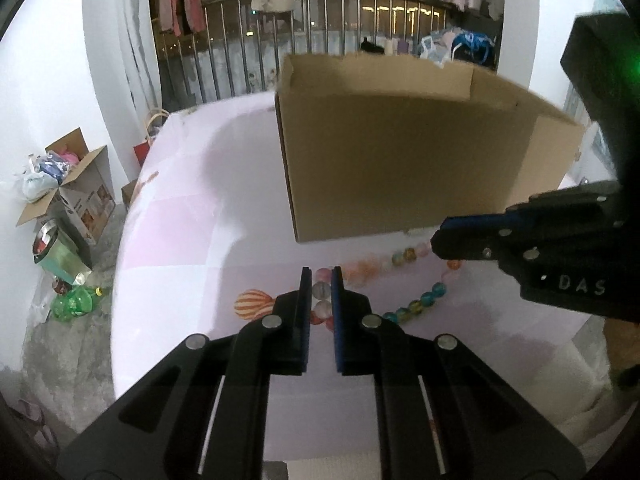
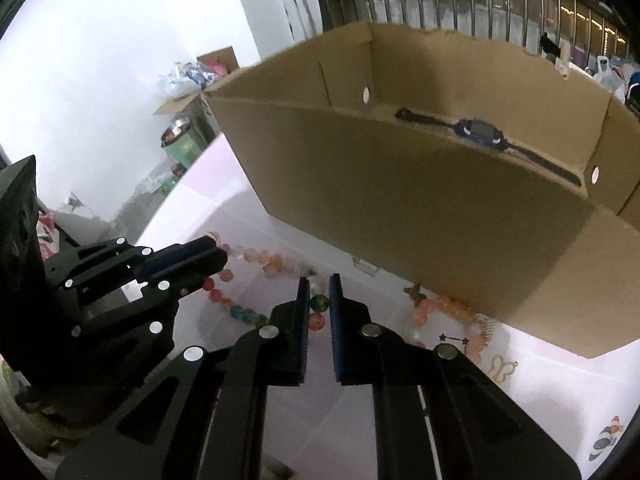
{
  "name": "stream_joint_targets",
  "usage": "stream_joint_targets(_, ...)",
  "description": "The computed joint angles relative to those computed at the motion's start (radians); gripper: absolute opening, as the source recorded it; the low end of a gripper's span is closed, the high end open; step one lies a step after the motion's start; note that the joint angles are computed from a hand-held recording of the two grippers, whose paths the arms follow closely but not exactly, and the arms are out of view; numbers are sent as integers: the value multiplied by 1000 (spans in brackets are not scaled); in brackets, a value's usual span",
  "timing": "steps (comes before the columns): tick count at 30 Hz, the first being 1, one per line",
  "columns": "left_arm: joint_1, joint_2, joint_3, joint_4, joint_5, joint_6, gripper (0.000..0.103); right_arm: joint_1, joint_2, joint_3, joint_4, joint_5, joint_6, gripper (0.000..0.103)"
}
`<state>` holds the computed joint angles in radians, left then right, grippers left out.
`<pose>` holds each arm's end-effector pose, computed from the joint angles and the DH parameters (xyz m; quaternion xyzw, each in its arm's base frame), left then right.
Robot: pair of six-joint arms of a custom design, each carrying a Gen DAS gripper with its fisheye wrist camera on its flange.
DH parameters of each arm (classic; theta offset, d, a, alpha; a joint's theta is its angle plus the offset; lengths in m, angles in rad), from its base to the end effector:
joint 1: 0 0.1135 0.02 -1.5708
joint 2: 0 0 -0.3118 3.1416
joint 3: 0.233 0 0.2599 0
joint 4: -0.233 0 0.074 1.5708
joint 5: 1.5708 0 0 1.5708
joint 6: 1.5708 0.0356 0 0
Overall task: Organize jewelry
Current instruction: 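Close the left gripper on the beaded bracelet and lift it, then carry the beaded bracelet into the box and open the left gripper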
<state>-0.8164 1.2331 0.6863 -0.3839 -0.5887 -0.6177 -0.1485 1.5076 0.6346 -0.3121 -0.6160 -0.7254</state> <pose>0.1690 -0.1510 0.2444 -0.0007 0.9130 0.0097 0.4079 0.2479 -0.0163 0.1740 -0.3217 0.8801 0.1923 0.2914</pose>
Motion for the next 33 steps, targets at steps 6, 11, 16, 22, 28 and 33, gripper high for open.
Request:
stream_joint_targets(6, -74, -78, 76, -97, -72, -27, 8, -83, -106, 33, -143, -104, -91, 10)
stream_joint_targets(11, -88, -149, 188, -135, -93, 53, 8, -126, -188, 136, -275, -224, -131, 10)
stream_joint_targets(16, 97, -103, 339, -65, 123, 249, 8, -92, -124, 318, -317, -243, -66, 10)
stream_joint_targets(22, 318, 162, 563, -142, 379, 312, 8, 31, 213, 699, -519, -77, 33, 10)
stream_joint_targets(28, 409, 413, 753, -270, 488, 336, 8, 123, 436, 907, -636, 105, 101, 10)
stream_joint_targets(33, 402, 529, 849, -351, 468, 351, 9, 160, 516, 954, -657, 217, 127, 11)
